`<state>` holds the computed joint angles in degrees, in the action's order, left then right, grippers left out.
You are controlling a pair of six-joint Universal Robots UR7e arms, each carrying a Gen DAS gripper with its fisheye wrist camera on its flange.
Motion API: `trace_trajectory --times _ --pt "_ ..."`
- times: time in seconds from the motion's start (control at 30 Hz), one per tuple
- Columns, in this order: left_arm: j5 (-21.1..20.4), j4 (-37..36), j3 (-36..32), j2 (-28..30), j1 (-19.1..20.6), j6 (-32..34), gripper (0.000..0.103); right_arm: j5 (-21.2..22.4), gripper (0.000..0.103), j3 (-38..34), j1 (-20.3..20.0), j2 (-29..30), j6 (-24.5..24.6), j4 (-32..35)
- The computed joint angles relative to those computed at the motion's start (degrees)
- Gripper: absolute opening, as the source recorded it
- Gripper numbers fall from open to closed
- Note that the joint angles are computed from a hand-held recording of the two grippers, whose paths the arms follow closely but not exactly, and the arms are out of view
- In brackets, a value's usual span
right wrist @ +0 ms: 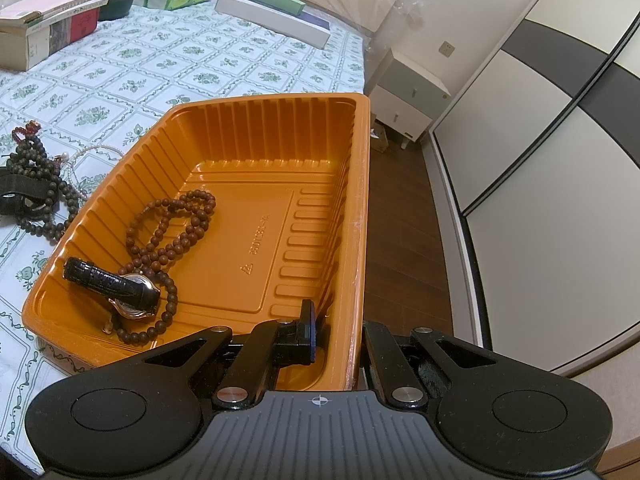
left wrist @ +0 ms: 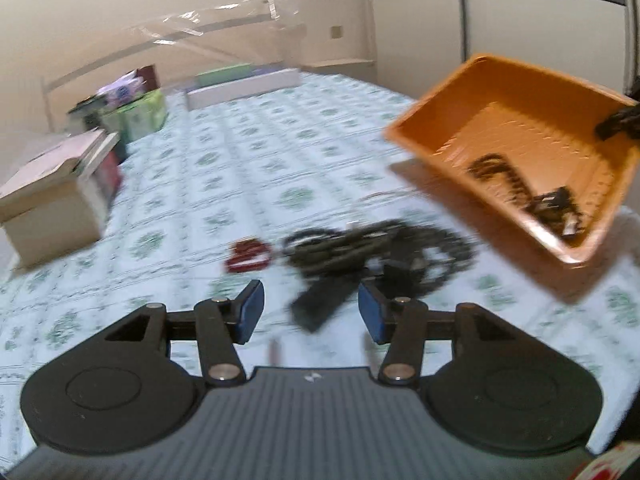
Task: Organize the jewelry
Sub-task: 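Move the left gripper back to the jewelry pile, then grasp the black rectangular strap piece with the left gripper and lift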
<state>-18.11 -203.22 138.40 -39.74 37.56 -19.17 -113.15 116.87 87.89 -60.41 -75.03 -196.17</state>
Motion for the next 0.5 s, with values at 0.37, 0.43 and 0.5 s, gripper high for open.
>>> trace_trajectory --times 0.37,0.43,0.5 --pt "-10.0 -3.2 -2.5 -2.3 6.3 16.7 0.047 0.0 0.005 -0.1 0.0 0.0 0.1 0.2" --pt "-11.4 -2.8 -2.9 -2.3 7.0 16.8 0.046 0.0 0.005 -0.1 0.0 0.0 0.1 0.2" --pt "-12.6 -2.2 -3.2 -2.5 7.6 16.5 0.043 0.0 0.005 -0.1 0.0 0.0 0.2 0.2"
